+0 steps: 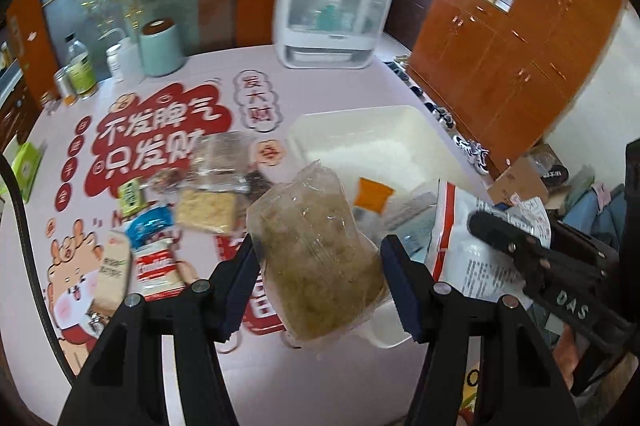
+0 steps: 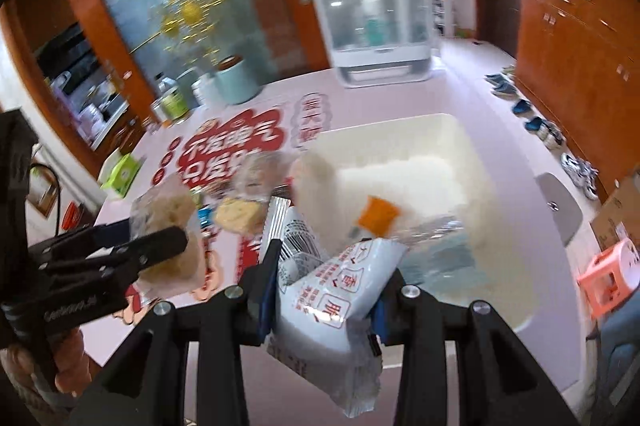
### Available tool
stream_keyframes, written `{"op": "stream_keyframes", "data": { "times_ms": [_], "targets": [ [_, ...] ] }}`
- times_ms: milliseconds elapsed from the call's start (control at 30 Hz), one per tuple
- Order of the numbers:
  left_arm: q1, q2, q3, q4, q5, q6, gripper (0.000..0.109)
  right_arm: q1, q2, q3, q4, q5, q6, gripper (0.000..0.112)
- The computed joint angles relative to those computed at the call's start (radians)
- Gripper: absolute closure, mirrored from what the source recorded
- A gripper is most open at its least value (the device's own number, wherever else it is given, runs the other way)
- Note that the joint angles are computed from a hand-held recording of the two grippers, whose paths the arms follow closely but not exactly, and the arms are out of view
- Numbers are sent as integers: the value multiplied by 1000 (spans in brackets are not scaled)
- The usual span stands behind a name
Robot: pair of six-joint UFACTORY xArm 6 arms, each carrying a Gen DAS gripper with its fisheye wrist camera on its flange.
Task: Organize snacks
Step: 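Carry both bags into the white tray and open both tools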
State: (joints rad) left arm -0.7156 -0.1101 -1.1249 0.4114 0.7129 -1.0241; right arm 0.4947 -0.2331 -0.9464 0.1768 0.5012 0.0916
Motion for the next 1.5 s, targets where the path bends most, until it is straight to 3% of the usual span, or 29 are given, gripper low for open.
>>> {"op": "stream_keyframes", "data": {
  "times_ms": [233,433,800,1033,1067,1100,1167,1500],
  "targets": [
    [-43,203,-234,4,65,8,49,-116,19,-16,46,-1,-105,74],
    [-39,384,-459,11,149,50,49,-179,121,-121,50,-22,-170,73],
    [15,665,-804,8,288,108,48,-214,393,-386,-42,-26,-98,71],
    [33,751,-906,-8,322,131,46,-211,501,-491,-89,12,-42,67],
    [34,765,-925,-15,331,143,41,-210,514,-505,-81,20,-48,65],
    [33,776,-940,-20,340,148,28,-209,526,-520,-75,33,-53,62],
    [33,784,-950,-20,345,148,17,-207,544,-539,-64,50,-59,57],
    [20,813,-999,13,407,154,17,-200,563,-553,-41,37,-107,55]
  ]
}}
